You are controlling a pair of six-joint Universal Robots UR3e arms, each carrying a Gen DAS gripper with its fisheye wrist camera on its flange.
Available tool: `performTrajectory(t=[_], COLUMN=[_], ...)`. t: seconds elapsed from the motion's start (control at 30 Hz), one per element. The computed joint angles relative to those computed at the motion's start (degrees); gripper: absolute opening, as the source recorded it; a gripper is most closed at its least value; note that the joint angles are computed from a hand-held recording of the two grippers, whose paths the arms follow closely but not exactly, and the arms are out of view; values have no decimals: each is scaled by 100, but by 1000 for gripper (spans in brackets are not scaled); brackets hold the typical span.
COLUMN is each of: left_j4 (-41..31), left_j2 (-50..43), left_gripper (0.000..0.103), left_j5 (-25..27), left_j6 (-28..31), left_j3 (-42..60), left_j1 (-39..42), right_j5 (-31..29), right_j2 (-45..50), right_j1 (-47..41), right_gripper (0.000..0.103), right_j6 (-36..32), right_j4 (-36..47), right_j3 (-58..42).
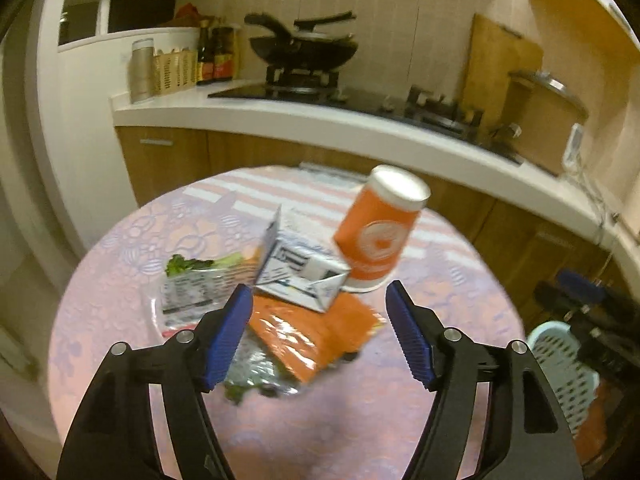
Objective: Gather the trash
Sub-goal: 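Grasp the milk carton with the left gripper while the right gripper grasps the orange paper cup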
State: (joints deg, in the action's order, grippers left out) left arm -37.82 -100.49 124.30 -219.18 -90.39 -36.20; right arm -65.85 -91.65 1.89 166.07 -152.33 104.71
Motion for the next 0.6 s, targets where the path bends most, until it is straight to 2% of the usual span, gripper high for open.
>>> performTrajectory(t=[0.13,0.4,0.6], left_j4=[-245,-771,-646], left_j2=[-199,-888,-753], left_gripper=[68,66,66], left_j5=[-242,-122,-272], left_j6=[304,617,648], left_j3=[196,961,682], left_j1=[253,501,738], right_j5=[-182,-205,-353], right_j2=[548,1692,2464], right_j1=[412,795,1116], right_gripper=[57,57,57], right_j6=[191,450,510], right_j4=[160,849,1290], right_j3=[-720,-2242,-3259])
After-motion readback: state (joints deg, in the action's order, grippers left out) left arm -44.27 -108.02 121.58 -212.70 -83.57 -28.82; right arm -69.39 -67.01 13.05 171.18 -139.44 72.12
